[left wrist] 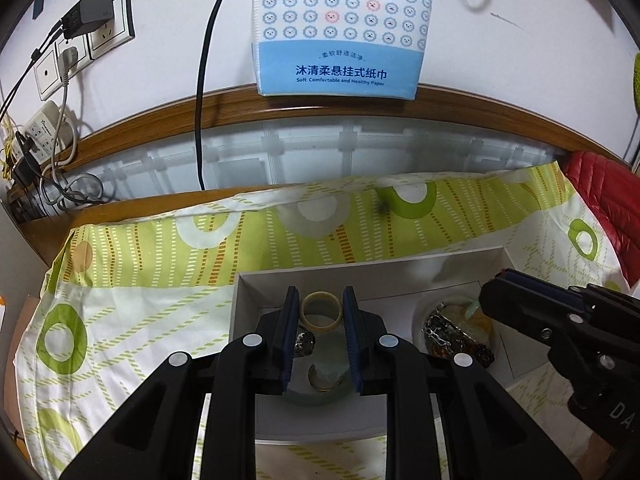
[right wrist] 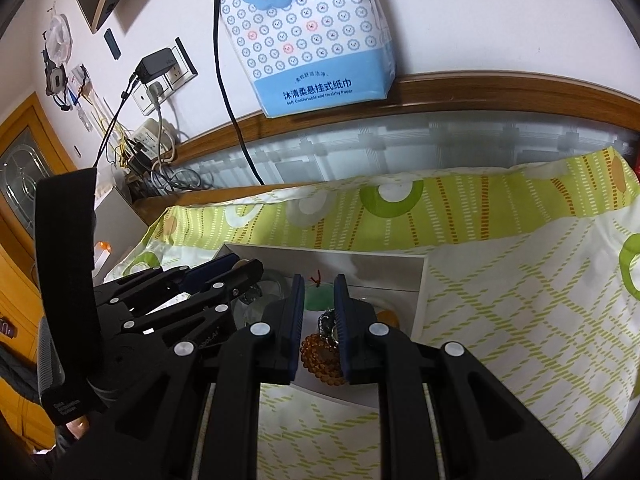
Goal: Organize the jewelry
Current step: 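Carry the donut ring and green bead over the white box with both grippers, then lower both pieces into the white box and open both grippers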
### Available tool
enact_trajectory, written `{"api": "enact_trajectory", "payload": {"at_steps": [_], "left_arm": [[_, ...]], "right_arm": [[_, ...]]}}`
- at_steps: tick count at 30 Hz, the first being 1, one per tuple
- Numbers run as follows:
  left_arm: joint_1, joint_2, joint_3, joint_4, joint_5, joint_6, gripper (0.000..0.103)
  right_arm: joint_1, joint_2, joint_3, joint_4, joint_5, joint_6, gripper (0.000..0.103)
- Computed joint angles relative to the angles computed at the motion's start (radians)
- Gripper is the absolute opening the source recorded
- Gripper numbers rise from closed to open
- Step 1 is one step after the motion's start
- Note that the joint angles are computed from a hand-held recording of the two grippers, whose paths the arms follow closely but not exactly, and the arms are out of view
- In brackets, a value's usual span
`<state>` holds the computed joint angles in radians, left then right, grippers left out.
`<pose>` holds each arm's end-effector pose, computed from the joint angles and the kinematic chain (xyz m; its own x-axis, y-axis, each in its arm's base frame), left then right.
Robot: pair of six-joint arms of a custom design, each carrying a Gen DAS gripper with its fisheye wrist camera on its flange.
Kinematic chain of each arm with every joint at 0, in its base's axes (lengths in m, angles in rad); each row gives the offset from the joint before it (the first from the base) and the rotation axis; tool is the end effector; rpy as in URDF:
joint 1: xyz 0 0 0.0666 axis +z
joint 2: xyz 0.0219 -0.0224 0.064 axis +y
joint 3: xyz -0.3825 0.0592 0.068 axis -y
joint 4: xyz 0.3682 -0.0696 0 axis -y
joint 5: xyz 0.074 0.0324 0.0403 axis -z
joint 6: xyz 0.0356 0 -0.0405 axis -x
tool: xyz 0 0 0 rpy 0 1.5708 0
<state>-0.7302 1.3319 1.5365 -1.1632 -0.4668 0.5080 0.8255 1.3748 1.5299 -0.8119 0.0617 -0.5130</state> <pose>0.3223 -0.2676 0.5064 -0.7288 0.0694 -0.6812 0.0555 0.9976 0.0423 0.3169 0.3396 0.5089 -0.7045 -0.0411 -0.7085 -0.4070 0.8413 0.3559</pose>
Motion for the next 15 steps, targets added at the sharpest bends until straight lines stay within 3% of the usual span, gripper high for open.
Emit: {"api": "enact_trajectory", "payload": {"at_steps": [15], "left_arm": [[0.009, 0.013, 0.002, -0.010, 0.036, 0.013, 0.024]], "right_arm": [[-0.005, 0.017, 0.002, 0.008, -0.031, -0.008, 0.015]]}}
